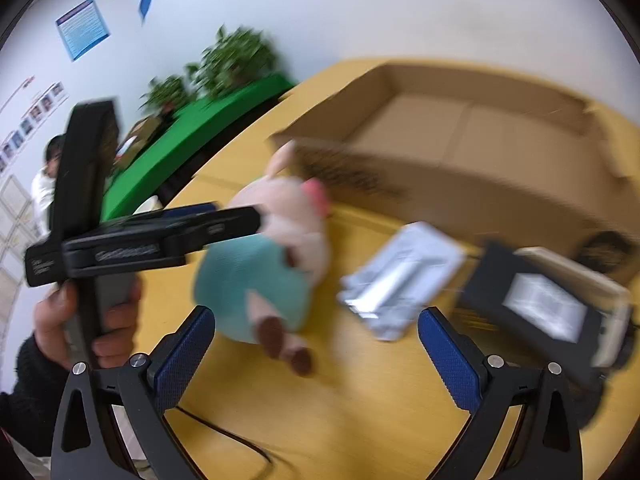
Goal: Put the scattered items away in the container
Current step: 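Close both grippers around the pink-and-teal plush pig, then lift the plush pig with both grippers and carry it over the cardboard box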
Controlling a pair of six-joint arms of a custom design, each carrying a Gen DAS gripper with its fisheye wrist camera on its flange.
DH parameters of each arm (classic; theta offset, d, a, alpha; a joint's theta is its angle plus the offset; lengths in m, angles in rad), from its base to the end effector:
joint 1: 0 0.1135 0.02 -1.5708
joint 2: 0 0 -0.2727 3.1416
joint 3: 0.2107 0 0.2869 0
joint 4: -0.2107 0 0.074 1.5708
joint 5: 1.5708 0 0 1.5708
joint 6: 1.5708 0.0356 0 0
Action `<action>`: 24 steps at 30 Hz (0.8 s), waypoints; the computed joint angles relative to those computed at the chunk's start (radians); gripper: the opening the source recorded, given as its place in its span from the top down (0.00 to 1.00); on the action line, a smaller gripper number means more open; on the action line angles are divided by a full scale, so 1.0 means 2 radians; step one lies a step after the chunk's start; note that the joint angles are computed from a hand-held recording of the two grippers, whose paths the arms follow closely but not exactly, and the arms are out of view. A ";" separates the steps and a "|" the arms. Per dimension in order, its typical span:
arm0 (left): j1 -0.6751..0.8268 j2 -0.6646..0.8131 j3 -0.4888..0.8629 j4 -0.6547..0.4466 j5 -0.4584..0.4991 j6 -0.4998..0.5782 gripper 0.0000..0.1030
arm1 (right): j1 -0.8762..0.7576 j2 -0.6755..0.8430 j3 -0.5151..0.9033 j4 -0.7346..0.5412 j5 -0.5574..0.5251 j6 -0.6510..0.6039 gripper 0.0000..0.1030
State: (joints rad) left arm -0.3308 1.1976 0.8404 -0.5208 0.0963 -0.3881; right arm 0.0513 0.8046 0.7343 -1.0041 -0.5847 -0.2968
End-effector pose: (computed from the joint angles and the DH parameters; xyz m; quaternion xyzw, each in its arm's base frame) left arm 0.2583 -0.0923 0.2413 -0.0106 0.9396 -0.1617 0.3015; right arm 0.1631 0.0281 0.2590 -0.2305 0.9019 0.2485 0.2677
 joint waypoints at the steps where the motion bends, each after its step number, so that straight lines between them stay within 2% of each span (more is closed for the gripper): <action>1: 0.014 0.002 -0.008 0.012 0.027 -0.001 0.13 | 0.026 0.009 -0.005 0.015 0.003 0.018 0.00; 4: 0.029 0.002 -0.023 0.037 0.061 0.001 0.13 | 0.105 0.035 -0.019 0.065 0.027 0.069 0.00; 7: 0.035 0.008 -0.030 0.048 0.077 0.004 0.12 | 0.169 0.059 -0.033 0.109 0.081 0.110 0.02; 9: 0.048 0.020 -0.034 0.053 0.110 -0.003 0.11 | 0.181 0.072 -0.045 0.128 0.076 0.122 0.04; 12: 0.071 0.044 -0.041 0.068 0.182 -0.021 0.11 | 0.200 0.074 -0.065 0.154 0.074 0.135 0.15; 13: 0.072 0.045 -0.044 0.074 0.190 -0.026 0.12 | 0.210 0.068 -0.070 0.160 0.083 0.142 0.16; 18: 0.040 0.020 -0.049 0.073 0.157 -0.018 0.21 | 0.226 0.041 -0.080 0.154 0.096 0.153 0.24; 24: 0.003 -0.010 -0.022 0.046 0.113 -0.029 0.23 | 0.220 -0.036 -0.094 0.126 0.087 0.165 0.26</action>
